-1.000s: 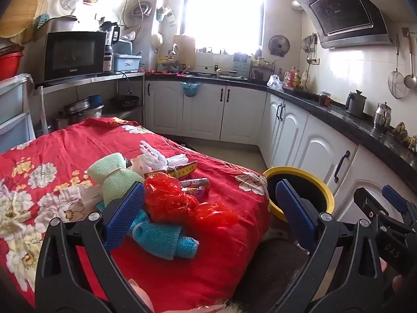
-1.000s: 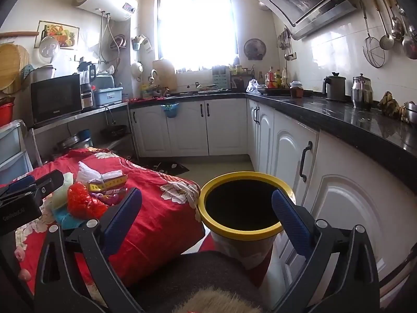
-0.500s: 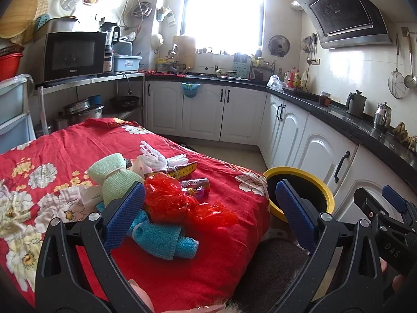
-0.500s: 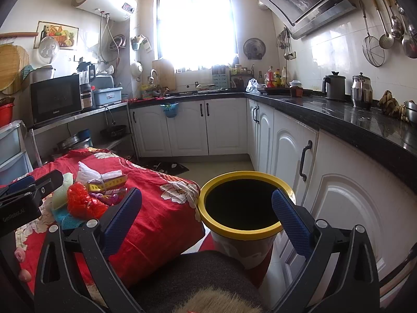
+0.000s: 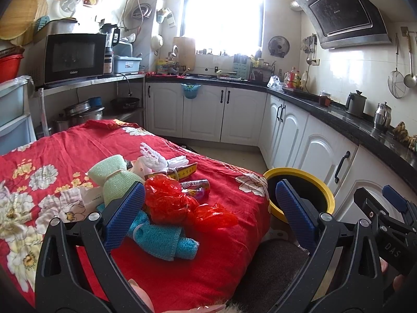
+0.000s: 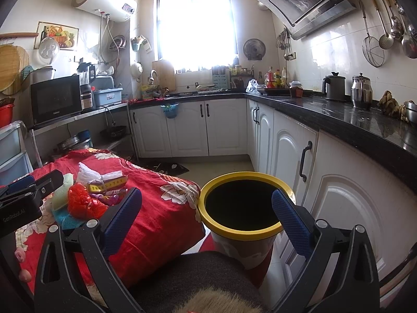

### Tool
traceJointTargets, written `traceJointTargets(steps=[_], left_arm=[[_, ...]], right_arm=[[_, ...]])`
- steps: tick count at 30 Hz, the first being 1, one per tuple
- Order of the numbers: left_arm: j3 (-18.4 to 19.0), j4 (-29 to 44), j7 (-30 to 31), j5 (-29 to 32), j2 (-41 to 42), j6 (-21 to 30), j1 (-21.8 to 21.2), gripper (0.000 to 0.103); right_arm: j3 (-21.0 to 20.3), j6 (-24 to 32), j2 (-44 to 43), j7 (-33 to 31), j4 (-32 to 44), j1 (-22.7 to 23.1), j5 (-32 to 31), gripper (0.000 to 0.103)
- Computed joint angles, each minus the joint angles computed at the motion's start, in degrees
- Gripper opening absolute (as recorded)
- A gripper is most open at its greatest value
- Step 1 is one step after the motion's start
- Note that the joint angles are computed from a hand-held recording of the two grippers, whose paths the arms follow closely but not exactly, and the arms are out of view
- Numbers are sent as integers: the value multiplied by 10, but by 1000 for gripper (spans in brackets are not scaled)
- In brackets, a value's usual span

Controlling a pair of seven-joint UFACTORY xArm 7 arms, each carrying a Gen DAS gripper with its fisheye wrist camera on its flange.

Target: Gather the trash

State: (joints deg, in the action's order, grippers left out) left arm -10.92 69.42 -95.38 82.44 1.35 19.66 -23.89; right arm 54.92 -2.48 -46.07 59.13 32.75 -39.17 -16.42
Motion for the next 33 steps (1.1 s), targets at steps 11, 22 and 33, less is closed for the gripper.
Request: traceJointTargets(steps=[11,22,33], left_arm=[[4,-13,-11,0,-11,-10,16,92],[11,-28,-22,-16,-19,4,38,92],[22,-39,-14,-69,-30,14,75,92]], right_arm=[[-4,-15,20,-22,8,1,-4,97],[22,-48,92,-88,45,-14,1,97],[107,-64,232,-194,131,-67,1,97]])
